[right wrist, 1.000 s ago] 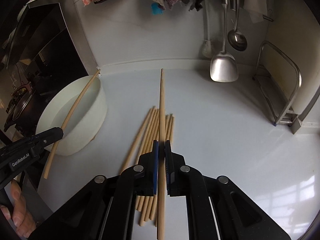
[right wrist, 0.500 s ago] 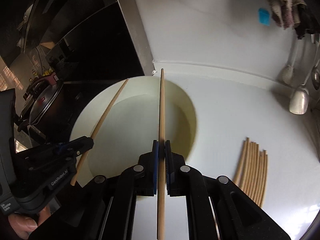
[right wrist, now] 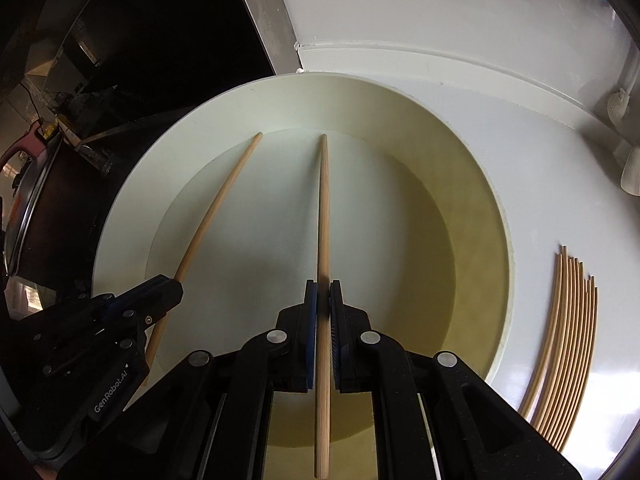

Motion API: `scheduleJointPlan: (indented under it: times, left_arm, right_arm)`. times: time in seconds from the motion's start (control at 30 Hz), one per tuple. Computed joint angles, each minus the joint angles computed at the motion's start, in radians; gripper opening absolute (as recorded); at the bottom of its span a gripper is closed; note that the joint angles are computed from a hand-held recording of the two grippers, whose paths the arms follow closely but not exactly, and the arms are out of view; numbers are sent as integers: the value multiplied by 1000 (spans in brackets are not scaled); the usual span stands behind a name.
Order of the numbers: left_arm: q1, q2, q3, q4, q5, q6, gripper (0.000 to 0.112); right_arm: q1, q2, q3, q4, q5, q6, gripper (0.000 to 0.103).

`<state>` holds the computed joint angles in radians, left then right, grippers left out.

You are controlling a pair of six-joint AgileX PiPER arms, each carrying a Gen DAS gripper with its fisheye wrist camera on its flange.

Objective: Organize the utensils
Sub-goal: 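Carry the held chopsticks with both tools over the white basin, then lower the chopsticks into the basin and open both tools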

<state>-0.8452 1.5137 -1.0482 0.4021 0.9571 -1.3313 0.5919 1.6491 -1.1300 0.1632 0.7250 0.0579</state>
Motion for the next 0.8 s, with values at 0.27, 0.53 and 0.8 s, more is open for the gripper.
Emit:
scheduleJointPlan:
  times: [0.27,0.53,0.8]
  left_arm:
    - [7,4,-12,12,11,31,33]
    - [-24,-54,-20,69,74,-16,70]
    - [-115,-79,-50,113,161,-67,78]
  right_arm:
    - [28,17,-15,-46,6,86,25]
    - [42,-80,44,-151,-17,195,32]
    - [28,-282,170,-181,-20,233,43]
